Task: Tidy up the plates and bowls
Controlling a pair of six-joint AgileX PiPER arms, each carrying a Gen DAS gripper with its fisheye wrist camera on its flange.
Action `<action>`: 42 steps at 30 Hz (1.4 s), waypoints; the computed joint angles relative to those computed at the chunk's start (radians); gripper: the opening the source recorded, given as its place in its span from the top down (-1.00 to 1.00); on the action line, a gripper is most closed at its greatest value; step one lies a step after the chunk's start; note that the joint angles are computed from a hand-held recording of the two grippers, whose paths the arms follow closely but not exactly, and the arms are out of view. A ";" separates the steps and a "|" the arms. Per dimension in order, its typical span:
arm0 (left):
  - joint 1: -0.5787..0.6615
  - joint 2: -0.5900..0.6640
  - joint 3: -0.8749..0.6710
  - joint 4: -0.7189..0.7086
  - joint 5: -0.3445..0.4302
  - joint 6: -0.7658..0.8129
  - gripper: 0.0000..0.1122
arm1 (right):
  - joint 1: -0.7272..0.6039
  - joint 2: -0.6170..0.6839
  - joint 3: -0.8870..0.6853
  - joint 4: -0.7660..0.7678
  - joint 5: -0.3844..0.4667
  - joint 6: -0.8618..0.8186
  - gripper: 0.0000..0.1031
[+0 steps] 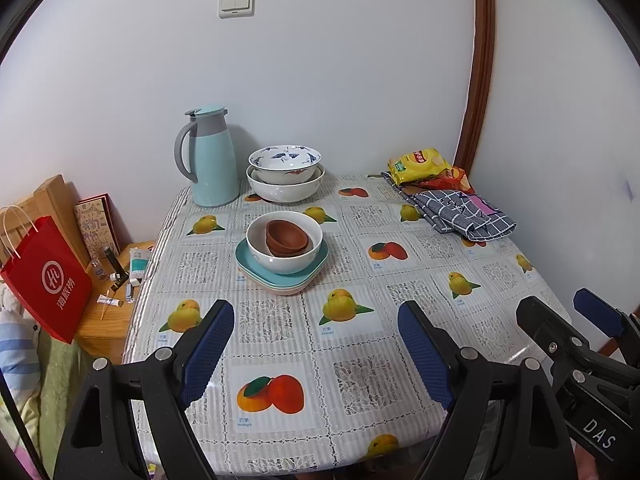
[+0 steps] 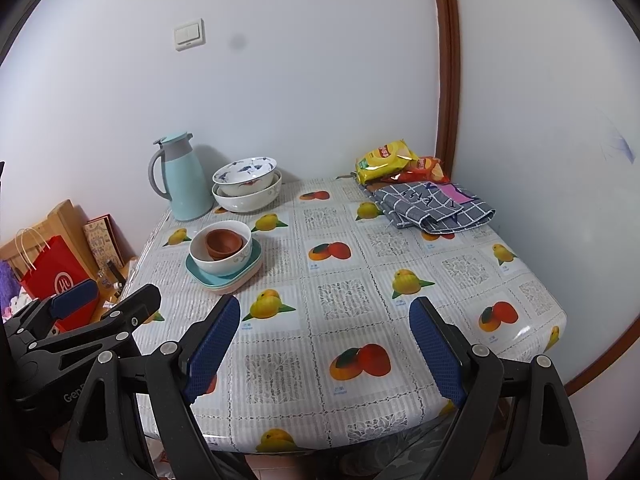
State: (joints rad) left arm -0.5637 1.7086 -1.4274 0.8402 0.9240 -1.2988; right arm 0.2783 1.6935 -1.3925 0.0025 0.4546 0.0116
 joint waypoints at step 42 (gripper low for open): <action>0.003 -0.005 0.002 0.005 0.003 0.009 -0.48 | 0.015 -0.006 0.004 -0.028 -0.009 0.036 -0.67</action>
